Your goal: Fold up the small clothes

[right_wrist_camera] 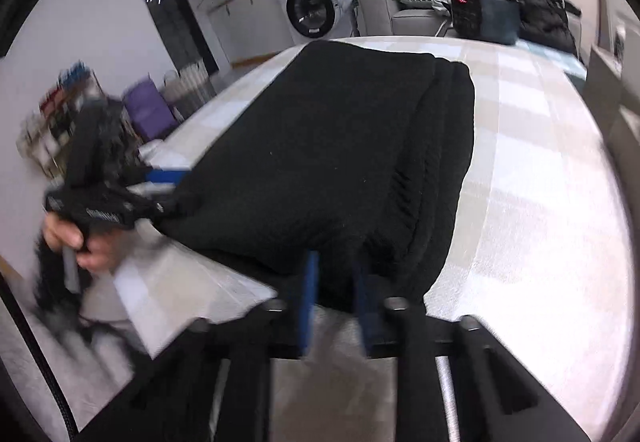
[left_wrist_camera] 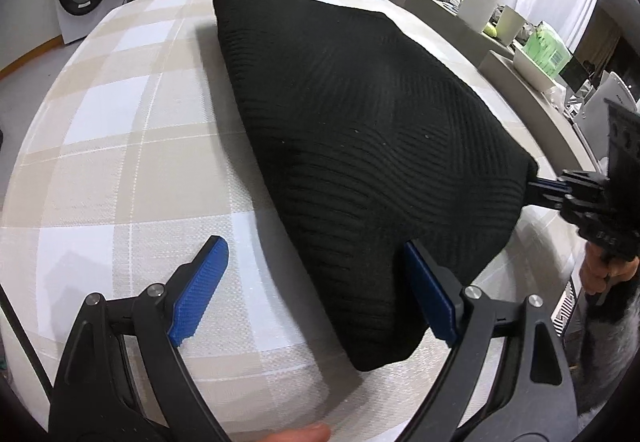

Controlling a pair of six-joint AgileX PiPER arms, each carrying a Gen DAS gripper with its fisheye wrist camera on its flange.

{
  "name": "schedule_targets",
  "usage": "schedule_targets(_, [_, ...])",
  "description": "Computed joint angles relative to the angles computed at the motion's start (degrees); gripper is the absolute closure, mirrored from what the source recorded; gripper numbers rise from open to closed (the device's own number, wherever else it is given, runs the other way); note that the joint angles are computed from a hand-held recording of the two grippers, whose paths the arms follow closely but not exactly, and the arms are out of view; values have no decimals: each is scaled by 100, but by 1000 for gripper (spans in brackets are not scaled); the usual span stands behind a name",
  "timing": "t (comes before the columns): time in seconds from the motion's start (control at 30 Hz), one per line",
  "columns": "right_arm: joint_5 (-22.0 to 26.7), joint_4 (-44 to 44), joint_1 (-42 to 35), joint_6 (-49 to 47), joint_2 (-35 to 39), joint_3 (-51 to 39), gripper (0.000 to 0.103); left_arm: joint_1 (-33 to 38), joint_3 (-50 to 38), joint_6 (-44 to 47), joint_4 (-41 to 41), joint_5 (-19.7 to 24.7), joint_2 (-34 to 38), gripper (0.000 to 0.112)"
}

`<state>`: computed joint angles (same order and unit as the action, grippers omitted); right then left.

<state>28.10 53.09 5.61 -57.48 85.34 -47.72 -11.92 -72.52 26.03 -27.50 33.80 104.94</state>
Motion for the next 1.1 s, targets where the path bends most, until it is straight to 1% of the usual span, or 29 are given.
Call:
schedule_targets(0.07, [48, -35, -38, -119, -144, 91, 98, 37, -75, -5, 33, 42, 51, 25])
schedule_targets(0.17, [255, -822, -161, 450, -217, 2, 98, 122, -196, 38, -17, 157, 122, 25])
schedule_targets(0.2, [233, -1136, -121, 739, -139, -25, 98, 136, -240, 23, 5, 179, 148, 25])
schedule_targets(0.27, [300, -1210, -158, 875, -45, -43, 98, 151, -304, -28, 53, 189, 193, 25])
schedule_targets(0.33, [397, -1195, -203, 1021, -131, -72, 97, 172, -322, -125, 97, 231, 182, 25])
schedule_targets(0.37, [497, -979, -301, 908, -195, -58, 92, 197, -323, -108, 43, 269, 174, 25])
schedule_targets(0.43, [655, -180, -631, 305, -367, 82, 78, 323, -353, 167, -388, 381, 191, 25])
schedule_targets(0.47, [558, 133, -736, 136, -437, 162, 60, 382, -389, 267, -579, 412, 221, 25])
schedule_targets(0.5, [364, 272, -777, 155, -460, 189, 47, 435, -456, 303, -741, 433, 276, 28])
schedule_targets(0.53, [165, 393, -816, 226, -380, 163, 46, 475, -558, 282, -853, 477, 355, 36])
schedule_targets(0.57, [138, 420, -886, 418, -188, 36, 46, 547, -722, 313, -1056, 598, 483, 40])
schedule_targets(0.6, [215, 522, -984, 556, 40, -117, 46, 583, -840, 314, -1185, 692, 577, 47])
schedule_targets(0.67, [451, 1055, -1156, 442, 540, -396, 46, 656, -1089, 404, -1547, 871, 788, 57])
schedule_targets(0.7, [453, 1193, -1146, 425, 737, -510, 48, 661, -1242, 358, -1601, 940, 906, 64])
schedule_targets(0.73, [347, 1130, -1070, 621, 911, -636, 50, 645, -1423, 188, -1531, 1011, 1032, 67])
schedule_targets(0.77, [270, 1102, -1002, 781, 1046, -722, 58, 629, -1540, 65, -1504, 1025, 1125, 68])
schedule_targets(0.83, [306, 1198, -908, 820, 1269, -817, 69, 588, -1710, -4, -1472, 985, 1246, 79])
schedule_targets(0.87, [77, 1364, -793, 690, 1215, -706, 71, 567, -1806, -18, -1466, 992, 1306, 82])
schedule_targets(0.9, [-39, 1328, -695, 720, 1192, -683, 75, 556, -1931, -3, -1474, 1008, 1382, 86])
schedule_targets(1.0, [-179, 1460, -491, 754, 1260, -704, 80, 482, -2385, -264, -1158, 984, 1616, 88])
schedule_targets(1.1, [-169, 1324, -430, 972, 1504, -1026, 82, 448, -3099, -668, -760, 1131, 1970, 88])
